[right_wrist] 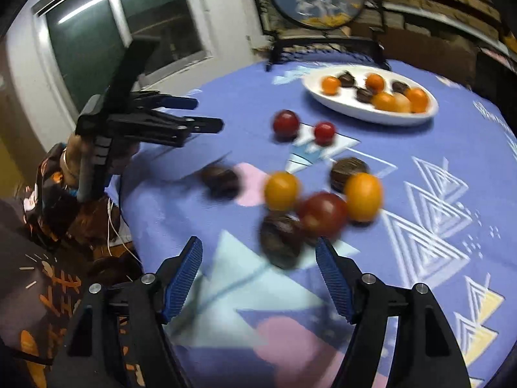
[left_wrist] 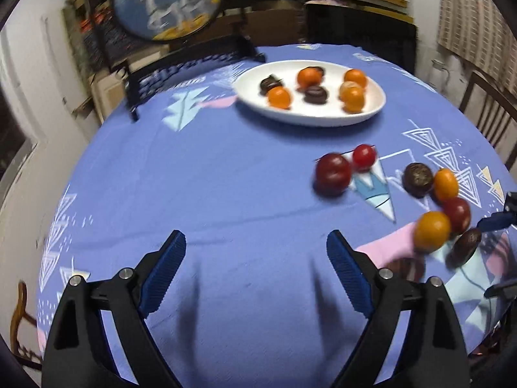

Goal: Organize fruits
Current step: 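Grasp a dark brown fruit with the left tool while the right tool grasps another, then carry both dark brown fruits onto the plate and open both tools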

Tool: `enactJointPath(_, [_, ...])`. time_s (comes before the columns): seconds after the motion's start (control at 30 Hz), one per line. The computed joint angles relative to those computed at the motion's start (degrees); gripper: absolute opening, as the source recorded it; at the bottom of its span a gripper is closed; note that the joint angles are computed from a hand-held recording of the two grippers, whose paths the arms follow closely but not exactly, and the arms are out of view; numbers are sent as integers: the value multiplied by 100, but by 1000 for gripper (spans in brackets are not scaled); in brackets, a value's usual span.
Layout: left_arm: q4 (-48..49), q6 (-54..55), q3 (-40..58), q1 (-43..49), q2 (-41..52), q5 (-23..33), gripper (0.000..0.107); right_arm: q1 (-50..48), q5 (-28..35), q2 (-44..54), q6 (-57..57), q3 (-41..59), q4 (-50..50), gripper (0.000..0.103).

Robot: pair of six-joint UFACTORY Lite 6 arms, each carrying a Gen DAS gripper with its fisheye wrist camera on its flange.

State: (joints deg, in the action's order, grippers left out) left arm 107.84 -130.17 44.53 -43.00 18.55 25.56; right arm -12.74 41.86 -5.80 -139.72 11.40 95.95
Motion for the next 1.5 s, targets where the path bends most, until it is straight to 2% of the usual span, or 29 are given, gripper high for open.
enactJointPath(0.1, [129,-129,-219,-48,-188,-82,87,521,-333,113,-278,60,806,73])
enactJointPath(0.2, [253,-134,-218,-324,-174,-48,87,341,-322,235,-38,192,593,73])
enactJointPath(0.37, [315,-39,297,-565,408,-113,88,414,-473,181,422,101,417,73])
enactJointPath(0.5, [471,-210,396,-463,560,-294,88,529,-547,-16,69,-137,692,72])
enactJointPath(0.53, [440,-181,422,-438,590,-304,88,644,-607,57,-261,-114,1154,68])
enactJointPath(0.6, [398,-149,443,-407,603,-307,88,860,-685,535,-515,239,1716,51])
enactJointPath(0.63, [389,-146,447,-395,592,-325,88,988,-776,761,-518,441,1900,36])
enactJointPath(0.7, [385,-116,457,-404,583,-313,88,1110,-790,1131,-440,748,2002,35])
enactJointPath(0.77, [291,9,552,-421,649,-318,88,1368,-965,1083,-786,739,2404,35])
enactJointPath(0.83, [320,80,785,-409,839,-427,88,1472,-1151,1165,-563,819,2045,40])
enactJointPath(0.9, [194,288,1079,-395,1095,-462,88,1465,-1119,1099,-692,759,2165,38])
enactJointPath(0.97, [-195,669,1489,-375,1449,-488,88,1432,-1100,1068,-796,729,2461,28])
enactJointPath(1.0, [-290,760,1602,-368,1550,-531,86,1294,-986,1040,-754,694,2370,24])
enactJointPath(1.03, [-294,802,1674,-340,1619,-658,67,1187,-929,999,-696,653,2232,14])
enactJointPath(1.07, [-163,732,1695,-277,1632,-911,41,1070,-887,947,-642,617,2079,3])
enactJointPath(1.1, [58,537,1683,-218,1599,-1152,41,925,-830,872,-581,567,1903,1])
enactJointPath(1.2, [-59,730,1569,-341,1486,-1043,40,359,-570,615,-352,441,1306,0])
enactJointPath(1.3, [317,336,1345,-373,1241,-945,40,-10,-319,719,-86,533,738,0])
enactJointPath(1.33, [370,257,1254,-391,1140,-856,40,-65,-293,779,4,563,532,2])
enactJointPath(1.37, [327,270,1198,-391,1067,-813,40,-19,-344,859,107,586,464,10])
enactJointPath(1.4, [305,268,1165,-380,1019,-822,40,87,-397,968,285,657,365,23])
enactJointPath(1.43, [288,257,1124,-355,968,-838,40,138,-427,967,224,609,506,59])
enactJointPath(1.47, [239,287,1104,-338,952,-823,40,110,-396,793,-68,432,886,74])
enactJointPath(1.5, [129,372,1089,-335,924,-815,40,128,-290,722,-364,348,1218,74])
